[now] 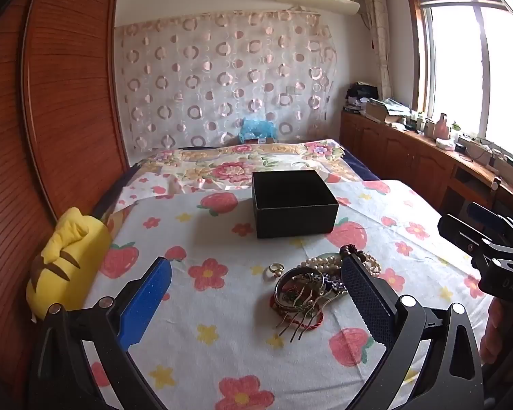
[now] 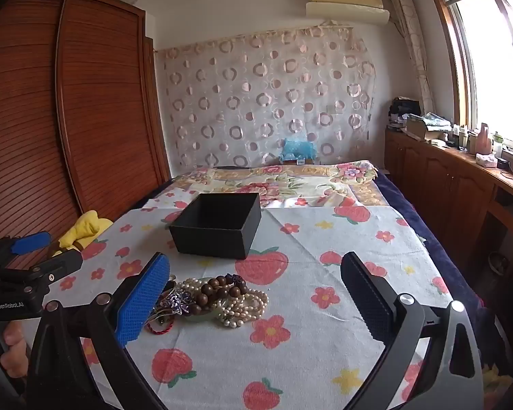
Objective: Organize jewelry
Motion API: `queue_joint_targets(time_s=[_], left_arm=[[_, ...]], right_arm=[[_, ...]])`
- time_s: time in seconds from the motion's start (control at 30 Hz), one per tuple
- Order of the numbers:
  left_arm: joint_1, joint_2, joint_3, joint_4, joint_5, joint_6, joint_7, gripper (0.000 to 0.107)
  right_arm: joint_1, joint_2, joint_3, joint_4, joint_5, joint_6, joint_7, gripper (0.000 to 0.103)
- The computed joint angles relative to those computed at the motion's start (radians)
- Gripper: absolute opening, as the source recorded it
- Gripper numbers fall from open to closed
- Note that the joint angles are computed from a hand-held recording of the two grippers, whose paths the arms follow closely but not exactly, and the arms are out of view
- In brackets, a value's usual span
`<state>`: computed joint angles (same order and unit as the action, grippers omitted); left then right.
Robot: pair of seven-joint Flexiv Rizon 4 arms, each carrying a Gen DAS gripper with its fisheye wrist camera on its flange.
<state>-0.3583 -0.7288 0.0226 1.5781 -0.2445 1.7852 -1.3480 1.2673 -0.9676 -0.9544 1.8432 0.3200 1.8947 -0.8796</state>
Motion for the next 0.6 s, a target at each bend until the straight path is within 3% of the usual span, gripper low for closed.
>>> queue_joint_targets(time_s=[0.6], left_arm=[[-0.021,0.002,0.017,-0.002,-0.006,0.003,-0.01,0.097]], right_arm=[[0.001,0.003,0.0,0.002,-0.005,-0.002,-0.003,0.101]])
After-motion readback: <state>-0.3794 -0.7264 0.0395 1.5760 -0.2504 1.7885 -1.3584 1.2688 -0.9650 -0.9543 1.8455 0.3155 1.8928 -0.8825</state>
